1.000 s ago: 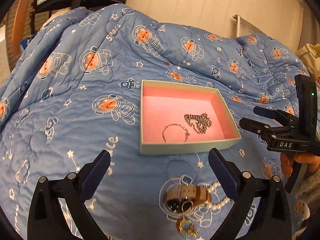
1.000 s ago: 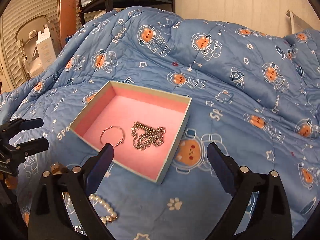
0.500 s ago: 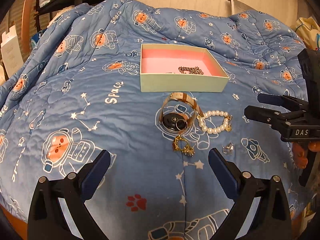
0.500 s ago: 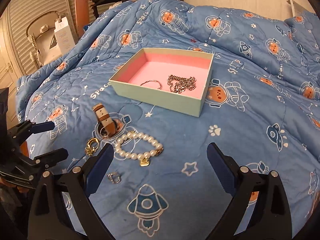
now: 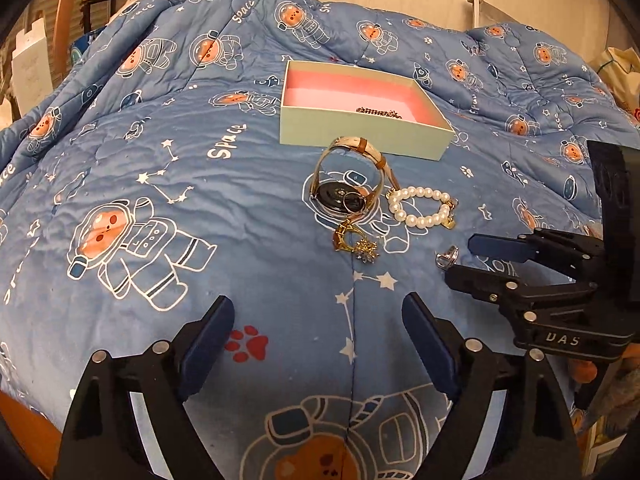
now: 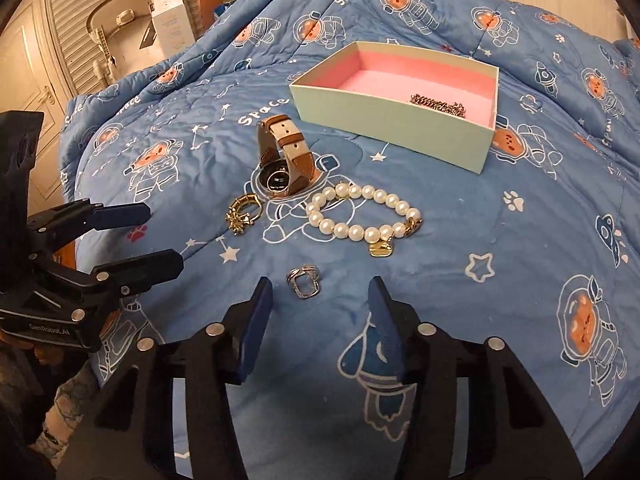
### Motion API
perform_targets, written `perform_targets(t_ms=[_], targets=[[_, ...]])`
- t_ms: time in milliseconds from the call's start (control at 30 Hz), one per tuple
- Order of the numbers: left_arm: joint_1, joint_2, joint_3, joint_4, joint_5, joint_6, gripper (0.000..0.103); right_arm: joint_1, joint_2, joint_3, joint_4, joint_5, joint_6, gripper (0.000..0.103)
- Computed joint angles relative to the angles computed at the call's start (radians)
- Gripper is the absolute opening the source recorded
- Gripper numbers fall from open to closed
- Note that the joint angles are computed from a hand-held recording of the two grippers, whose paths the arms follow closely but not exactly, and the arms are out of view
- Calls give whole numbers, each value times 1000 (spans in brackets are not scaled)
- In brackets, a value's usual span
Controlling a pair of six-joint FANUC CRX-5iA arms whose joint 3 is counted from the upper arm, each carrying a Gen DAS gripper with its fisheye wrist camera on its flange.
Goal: Organize jewelry
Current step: 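Withdraw both open tools from the box toward the remaining jewelry, then grasp the gold charm with the left tool while the right tool grasps the small silver ring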
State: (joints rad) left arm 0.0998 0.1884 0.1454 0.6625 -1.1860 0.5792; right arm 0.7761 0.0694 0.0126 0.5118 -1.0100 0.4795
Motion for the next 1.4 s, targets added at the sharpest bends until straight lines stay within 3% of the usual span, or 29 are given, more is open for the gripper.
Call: perform_targets(t_ms=[133, 400, 667, 933, 1400], targets=[[-5, 8, 7, 7, -14, 12, 72, -9, 15, 12, -8, 12, 15, 40], [-30, 31, 35, -3, -32, 27, 57, -14, 26, 21, -21, 21, 49, 18], [-70, 77, 94, -25, -56, 52, 44, -12, 4, 1, -23, 26, 27, 18], [-97, 91, 124, -64, -38, 108, 17, -6, -25, -33, -20, 33, -15, 18], [-86, 53, 82, -36, -23, 89, 17, -6, -35, -45, -16, 41, -33, 18]])
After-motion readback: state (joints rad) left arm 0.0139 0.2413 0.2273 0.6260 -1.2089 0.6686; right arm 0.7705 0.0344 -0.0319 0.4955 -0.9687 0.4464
